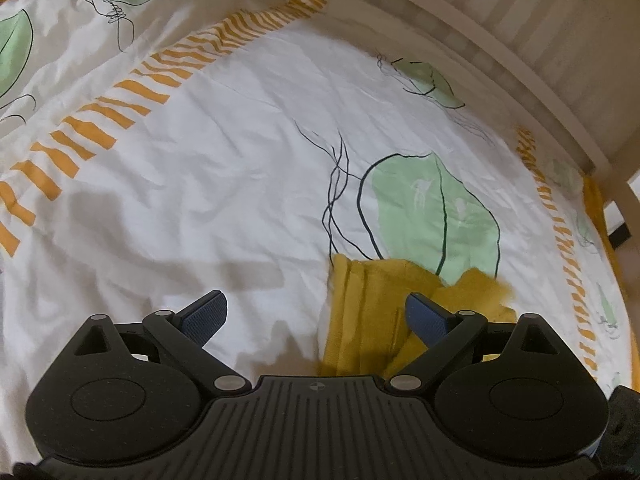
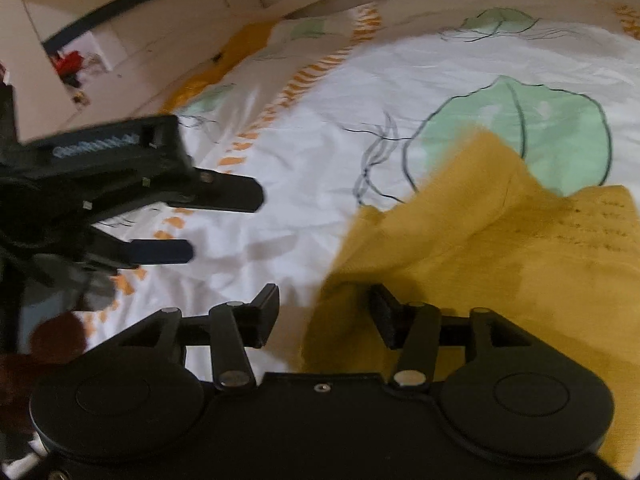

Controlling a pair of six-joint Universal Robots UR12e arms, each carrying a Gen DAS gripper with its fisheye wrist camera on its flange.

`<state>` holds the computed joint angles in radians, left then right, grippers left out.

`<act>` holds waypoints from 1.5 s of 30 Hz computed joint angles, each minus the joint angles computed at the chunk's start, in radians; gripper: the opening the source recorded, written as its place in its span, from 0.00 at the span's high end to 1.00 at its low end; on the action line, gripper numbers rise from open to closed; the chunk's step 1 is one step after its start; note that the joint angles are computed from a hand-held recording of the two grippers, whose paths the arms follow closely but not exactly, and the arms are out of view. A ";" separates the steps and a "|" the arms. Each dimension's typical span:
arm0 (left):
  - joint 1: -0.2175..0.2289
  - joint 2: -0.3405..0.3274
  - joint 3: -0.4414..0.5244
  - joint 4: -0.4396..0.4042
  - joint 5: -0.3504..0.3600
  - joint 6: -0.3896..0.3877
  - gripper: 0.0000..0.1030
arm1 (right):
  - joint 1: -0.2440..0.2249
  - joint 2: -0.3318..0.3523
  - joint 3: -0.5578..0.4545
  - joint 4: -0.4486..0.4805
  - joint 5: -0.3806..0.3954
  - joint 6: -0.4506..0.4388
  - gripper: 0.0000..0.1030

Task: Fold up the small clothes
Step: 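Lift the gripped side with the right gripper and fold it over the sweater, then open the right gripper and lift it off the folded side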

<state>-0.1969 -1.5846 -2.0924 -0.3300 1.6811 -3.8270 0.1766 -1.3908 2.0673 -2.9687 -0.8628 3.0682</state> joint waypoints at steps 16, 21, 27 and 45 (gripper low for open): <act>-0.008 -0.015 0.013 -0.015 -0.002 0.031 0.06 | -0.082 -0.105 0.084 0.109 0.069 -0.194 0.43; -0.008 -0.018 0.012 -0.020 -0.007 0.038 0.06 | -0.055 -0.145 0.121 0.154 0.056 -0.394 0.43; -0.010 -0.027 0.016 -0.032 -0.008 0.049 0.06 | -0.011 -0.150 0.134 0.112 -0.011 -0.539 0.46; -0.018 -0.034 0.020 -0.031 -0.002 0.066 0.06 | -0.031 -0.159 0.128 0.206 0.072 -0.586 0.88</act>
